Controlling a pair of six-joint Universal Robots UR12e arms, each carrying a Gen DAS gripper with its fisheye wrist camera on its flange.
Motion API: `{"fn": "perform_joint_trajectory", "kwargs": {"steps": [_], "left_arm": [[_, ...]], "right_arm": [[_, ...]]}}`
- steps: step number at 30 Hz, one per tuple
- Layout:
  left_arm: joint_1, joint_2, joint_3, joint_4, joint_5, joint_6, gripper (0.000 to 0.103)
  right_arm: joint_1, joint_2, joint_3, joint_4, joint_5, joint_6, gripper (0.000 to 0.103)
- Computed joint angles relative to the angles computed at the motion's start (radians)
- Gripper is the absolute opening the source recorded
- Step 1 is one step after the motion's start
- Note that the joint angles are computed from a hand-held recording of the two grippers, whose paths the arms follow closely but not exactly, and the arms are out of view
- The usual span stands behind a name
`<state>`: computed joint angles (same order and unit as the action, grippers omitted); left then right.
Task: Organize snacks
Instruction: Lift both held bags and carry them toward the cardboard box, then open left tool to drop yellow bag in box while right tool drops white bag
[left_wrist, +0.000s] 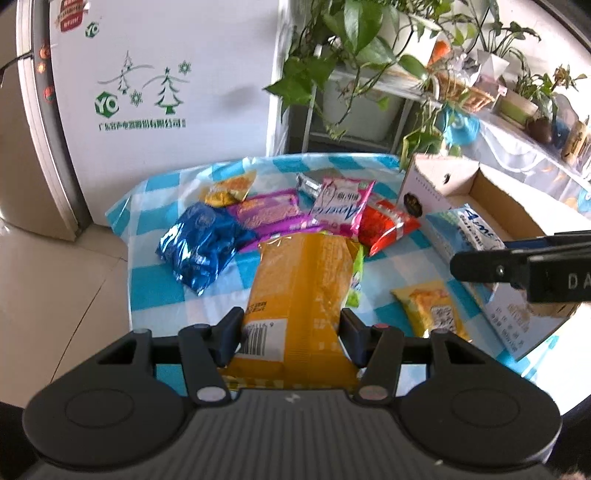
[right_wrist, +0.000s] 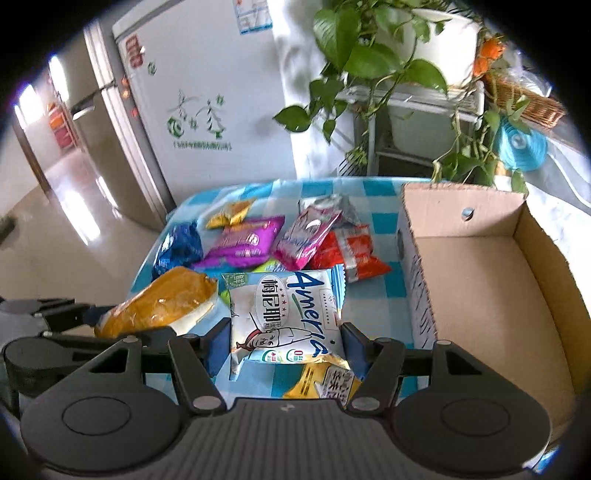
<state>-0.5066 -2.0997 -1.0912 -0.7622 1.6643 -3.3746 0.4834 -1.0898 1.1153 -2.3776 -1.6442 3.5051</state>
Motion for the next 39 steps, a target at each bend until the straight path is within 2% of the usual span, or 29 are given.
{"fn": "perform_joint_trajectory", "kwargs": {"steps": [5, 12, 18, 25, 32, 39], "left_arm": [[-0.013, -0.019, 0.045, 0.011, 0.004, 0.008, 0.055], [-0.029, -0.072, 0.151, 0.009, -0.047, 0.019, 0.055], [-0.05, -0.138, 0.271, -0.012, -0.093, 0.029, 0.055], [-0.079, -0.24, 0.45, -0.083, -0.122, 0.038, 0.055], [-0.097, -0.335, 0.613, -0.177, -0.158, 0.016, 0.055], [-0.111, -0.42, 0.763, -0.284, -0.165, 0.027, 0.055]], "right_arm": [[-0.012, -0.015, 0.015, -0.05, -0.018, 0.044, 0.069], [-0.035, -0.051, 0.062, -0.149, -0.054, 0.089, 0.07], [-0.062, -0.093, 0.114, -0.207, -0.112, 0.172, 0.07], [-0.077, -0.123, 0.151, -0.201, -0.184, 0.287, 0.07], [-0.085, -0.132, 0.159, -0.142, -0.235, 0.414, 0.07], [-0.094, -0.14, 0.17, -0.12, -0.249, 0.52, 0.071]]}}
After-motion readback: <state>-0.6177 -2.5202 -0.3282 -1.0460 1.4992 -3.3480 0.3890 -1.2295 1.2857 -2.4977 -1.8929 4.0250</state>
